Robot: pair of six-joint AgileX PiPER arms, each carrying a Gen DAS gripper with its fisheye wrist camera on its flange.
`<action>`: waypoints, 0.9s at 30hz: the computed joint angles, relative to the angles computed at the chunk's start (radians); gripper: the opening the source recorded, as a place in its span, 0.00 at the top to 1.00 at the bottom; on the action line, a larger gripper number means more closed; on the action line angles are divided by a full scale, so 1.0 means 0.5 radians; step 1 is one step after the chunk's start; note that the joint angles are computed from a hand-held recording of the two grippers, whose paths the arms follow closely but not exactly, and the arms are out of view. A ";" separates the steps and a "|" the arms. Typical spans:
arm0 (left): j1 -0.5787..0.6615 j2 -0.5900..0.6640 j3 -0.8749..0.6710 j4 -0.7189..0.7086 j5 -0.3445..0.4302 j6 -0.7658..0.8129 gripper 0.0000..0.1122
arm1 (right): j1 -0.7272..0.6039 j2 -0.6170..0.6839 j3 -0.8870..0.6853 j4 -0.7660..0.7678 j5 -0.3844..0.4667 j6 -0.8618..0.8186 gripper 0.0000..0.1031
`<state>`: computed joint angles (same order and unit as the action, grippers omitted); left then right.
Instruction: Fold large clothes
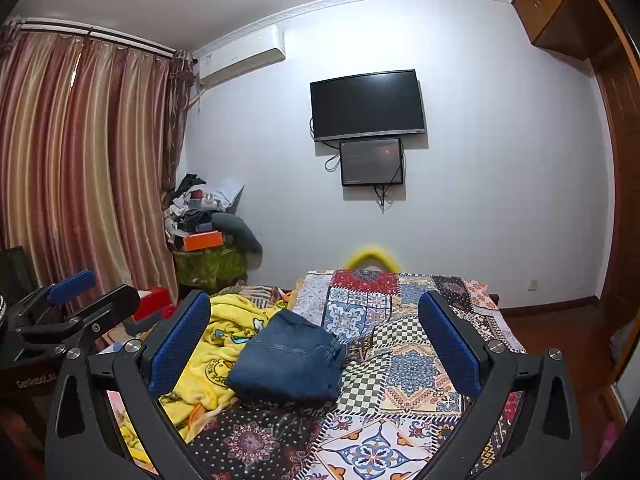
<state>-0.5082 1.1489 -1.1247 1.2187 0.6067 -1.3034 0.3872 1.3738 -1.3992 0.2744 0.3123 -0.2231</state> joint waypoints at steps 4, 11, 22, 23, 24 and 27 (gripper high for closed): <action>0.008 -0.003 0.002 -0.018 -0.015 0.009 0.09 | 0.008 -0.005 0.002 -0.064 -0.002 0.061 0.00; 0.028 0.003 -0.006 -0.068 -0.037 0.058 0.09 | 0.008 0.005 -0.019 -0.083 0.027 0.082 0.00; 0.039 0.007 0.001 -0.090 -0.052 0.061 0.09 | 0.049 0.017 -0.024 -0.252 0.032 0.218 0.00; 0.042 0.004 0.004 -0.093 -0.060 0.068 0.09 | 0.047 0.021 -0.028 -0.254 0.033 0.224 0.00; 0.043 0.004 0.006 -0.088 -0.063 0.067 0.09 | 0.045 0.022 -0.030 -0.255 0.036 0.229 0.00; 0.056 0.003 0.012 -0.089 -0.073 0.071 0.09 | 0.037 0.029 -0.035 -0.252 0.041 0.238 0.00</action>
<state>-0.4804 1.1506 -1.1188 1.1742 0.5701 -1.2680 0.4055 1.3883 -1.4165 0.1482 0.3328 -0.1041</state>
